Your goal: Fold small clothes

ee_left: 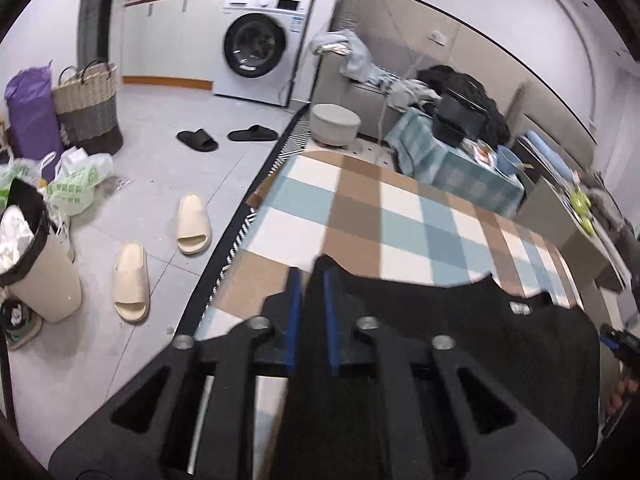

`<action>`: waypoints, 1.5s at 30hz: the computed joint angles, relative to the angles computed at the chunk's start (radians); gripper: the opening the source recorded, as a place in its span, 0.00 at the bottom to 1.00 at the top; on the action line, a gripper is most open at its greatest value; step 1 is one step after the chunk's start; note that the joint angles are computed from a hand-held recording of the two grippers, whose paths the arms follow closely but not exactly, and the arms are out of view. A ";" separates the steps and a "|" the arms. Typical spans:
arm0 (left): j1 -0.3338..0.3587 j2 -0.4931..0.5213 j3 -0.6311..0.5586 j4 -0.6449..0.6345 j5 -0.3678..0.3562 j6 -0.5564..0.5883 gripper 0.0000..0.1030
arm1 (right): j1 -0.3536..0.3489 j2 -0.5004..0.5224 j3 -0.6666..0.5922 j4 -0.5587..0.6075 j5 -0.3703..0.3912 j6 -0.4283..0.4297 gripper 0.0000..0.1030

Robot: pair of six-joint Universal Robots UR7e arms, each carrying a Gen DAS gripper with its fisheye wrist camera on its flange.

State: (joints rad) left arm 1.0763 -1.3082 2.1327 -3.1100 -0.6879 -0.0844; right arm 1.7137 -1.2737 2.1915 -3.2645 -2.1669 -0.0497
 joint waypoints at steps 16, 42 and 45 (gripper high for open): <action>-0.173 -0.172 0.224 0.172 0.121 -0.155 0.67 | -0.027 -0.023 0.042 0.045 -0.038 0.011 0.11; -0.323 -0.196 0.295 0.675 0.009 -0.476 0.73 | 0.160 0.048 0.237 0.002 -0.200 -0.123 0.77; -0.396 -0.345 0.379 0.732 0.020 -0.602 0.74 | 0.169 0.015 0.257 0.018 -0.176 -0.083 0.77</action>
State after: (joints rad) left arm 0.6798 -1.6527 2.5120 -2.3778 -0.6676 -0.6867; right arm 1.8825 -1.2584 2.4481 -3.2461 -2.3426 -0.1331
